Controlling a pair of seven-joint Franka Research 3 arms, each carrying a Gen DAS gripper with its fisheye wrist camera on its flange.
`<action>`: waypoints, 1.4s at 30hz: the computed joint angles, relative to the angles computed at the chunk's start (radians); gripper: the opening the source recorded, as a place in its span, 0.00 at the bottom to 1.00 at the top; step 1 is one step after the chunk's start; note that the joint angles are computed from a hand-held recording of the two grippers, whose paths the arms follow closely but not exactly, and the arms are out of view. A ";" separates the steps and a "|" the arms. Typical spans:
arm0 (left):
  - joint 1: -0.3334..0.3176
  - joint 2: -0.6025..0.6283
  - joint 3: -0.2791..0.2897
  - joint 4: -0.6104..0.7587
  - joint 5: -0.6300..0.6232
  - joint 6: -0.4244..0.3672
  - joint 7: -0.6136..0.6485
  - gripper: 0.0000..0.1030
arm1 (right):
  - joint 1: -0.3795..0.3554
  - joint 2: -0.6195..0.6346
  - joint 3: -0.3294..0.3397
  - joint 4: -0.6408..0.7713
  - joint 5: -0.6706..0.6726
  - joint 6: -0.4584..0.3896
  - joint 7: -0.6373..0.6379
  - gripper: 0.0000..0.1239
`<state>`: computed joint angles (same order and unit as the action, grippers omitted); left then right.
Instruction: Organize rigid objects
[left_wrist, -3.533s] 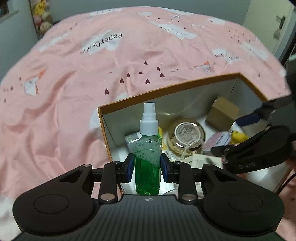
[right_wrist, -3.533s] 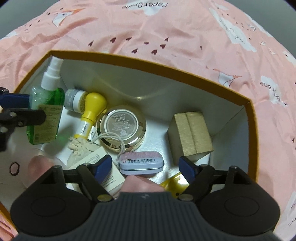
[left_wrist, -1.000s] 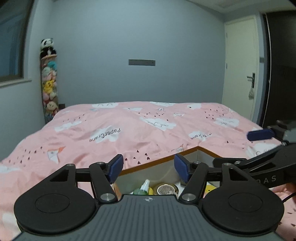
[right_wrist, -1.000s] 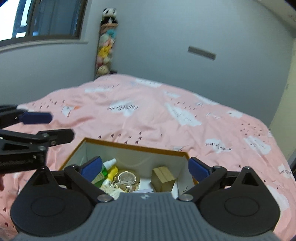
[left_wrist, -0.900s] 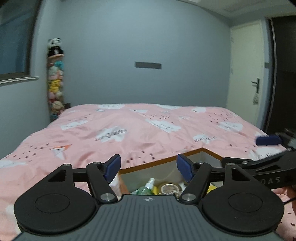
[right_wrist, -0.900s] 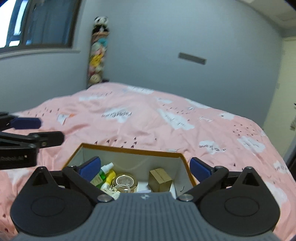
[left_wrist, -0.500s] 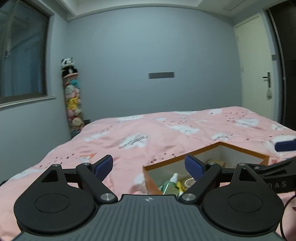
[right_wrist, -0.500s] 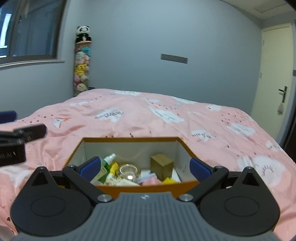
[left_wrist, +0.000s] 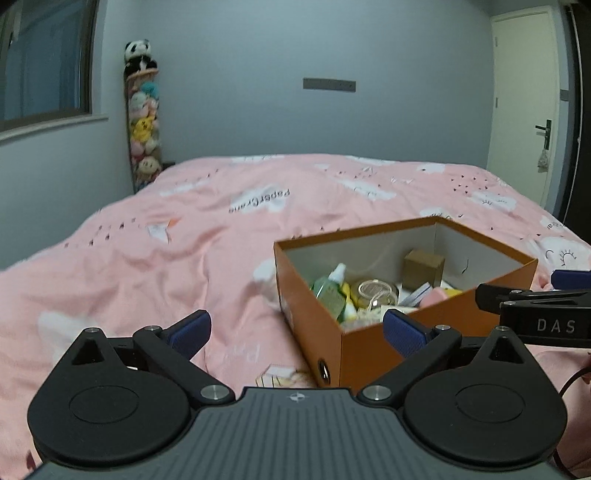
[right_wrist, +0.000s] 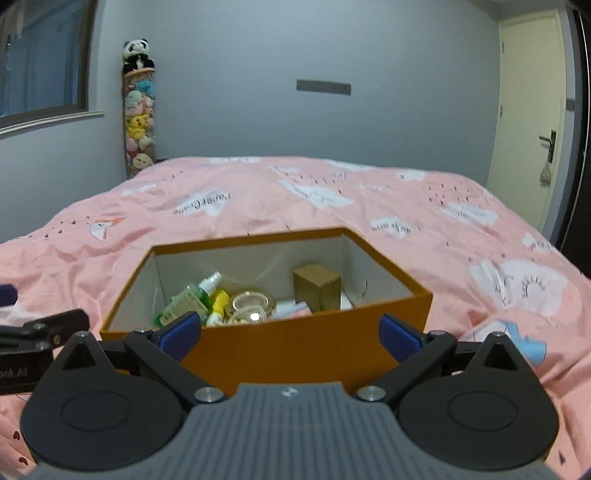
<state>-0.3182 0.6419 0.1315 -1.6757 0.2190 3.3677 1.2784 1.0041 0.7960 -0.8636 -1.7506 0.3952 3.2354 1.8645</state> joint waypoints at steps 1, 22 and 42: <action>0.021 0.000 -0.025 0.003 0.008 -0.012 0.001 1.00 | -0.016 -0.009 0.021 0.001 -0.003 -0.001 -0.006 0.81; 0.089 -0.002 -0.091 0.030 0.089 -0.122 -0.111 1.00 | -0.074 -0.019 0.088 0.027 -0.064 -0.035 -0.009 0.81; 0.068 -0.002 -0.059 0.044 0.148 -0.165 -0.201 1.00 | -0.126 -0.051 0.141 0.025 -0.151 -0.052 0.061 0.81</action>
<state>-0.2499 0.6402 0.0725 -1.6320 0.3672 3.2031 1.0779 0.8781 0.7446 -0.7224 -1.7257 0.2440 3.1835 1.9255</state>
